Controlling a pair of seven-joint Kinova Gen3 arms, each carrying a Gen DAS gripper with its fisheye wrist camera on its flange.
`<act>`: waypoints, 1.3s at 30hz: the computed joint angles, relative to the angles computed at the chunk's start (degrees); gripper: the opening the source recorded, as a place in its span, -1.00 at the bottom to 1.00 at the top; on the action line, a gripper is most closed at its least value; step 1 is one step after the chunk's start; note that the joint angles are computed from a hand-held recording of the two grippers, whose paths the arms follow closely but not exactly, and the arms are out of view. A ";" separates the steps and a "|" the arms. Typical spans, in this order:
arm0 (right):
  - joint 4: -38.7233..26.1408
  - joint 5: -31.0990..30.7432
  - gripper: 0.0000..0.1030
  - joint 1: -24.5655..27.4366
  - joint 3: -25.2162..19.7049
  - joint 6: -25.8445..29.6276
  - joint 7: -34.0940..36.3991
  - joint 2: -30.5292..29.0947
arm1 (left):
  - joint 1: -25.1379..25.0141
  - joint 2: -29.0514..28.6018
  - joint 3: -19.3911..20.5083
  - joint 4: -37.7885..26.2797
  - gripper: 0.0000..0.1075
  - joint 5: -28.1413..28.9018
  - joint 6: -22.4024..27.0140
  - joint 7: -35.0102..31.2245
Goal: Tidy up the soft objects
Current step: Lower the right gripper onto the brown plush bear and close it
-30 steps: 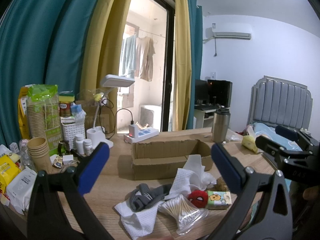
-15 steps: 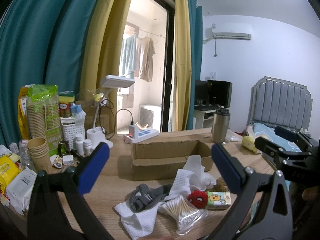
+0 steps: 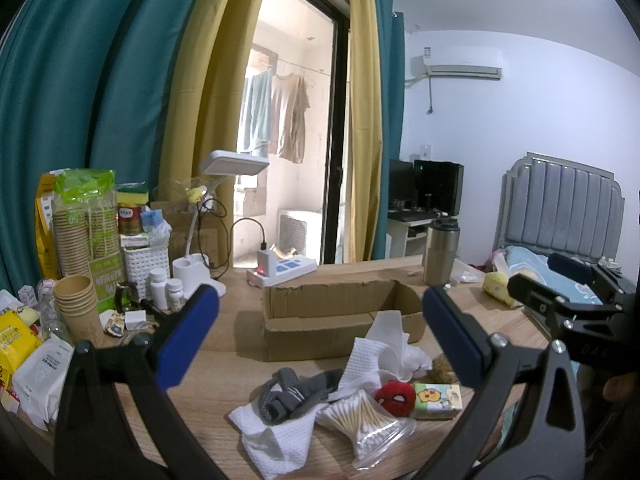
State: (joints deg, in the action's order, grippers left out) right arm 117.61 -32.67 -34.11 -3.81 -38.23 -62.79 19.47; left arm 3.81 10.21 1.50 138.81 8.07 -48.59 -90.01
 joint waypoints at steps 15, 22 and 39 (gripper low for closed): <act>-0.93 -4.89 0.83 -2.53 0.96 -1.10 1.85 3.28 | -0.11 1.30 -0.71 -2.01 0.91 1.91 5.94 -1.84; -4.59 -7.96 0.83 -1.71 3.20 3.82 4.20 6.50 | -1.94 4.19 -1.90 -6.11 0.91 2.07 15.35 -1.93; -13.53 -6.43 0.83 -1.29 10.72 17.44 0.87 14.72 | -5.27 12.91 -1.99 -15.59 0.90 -4.55 32.63 0.43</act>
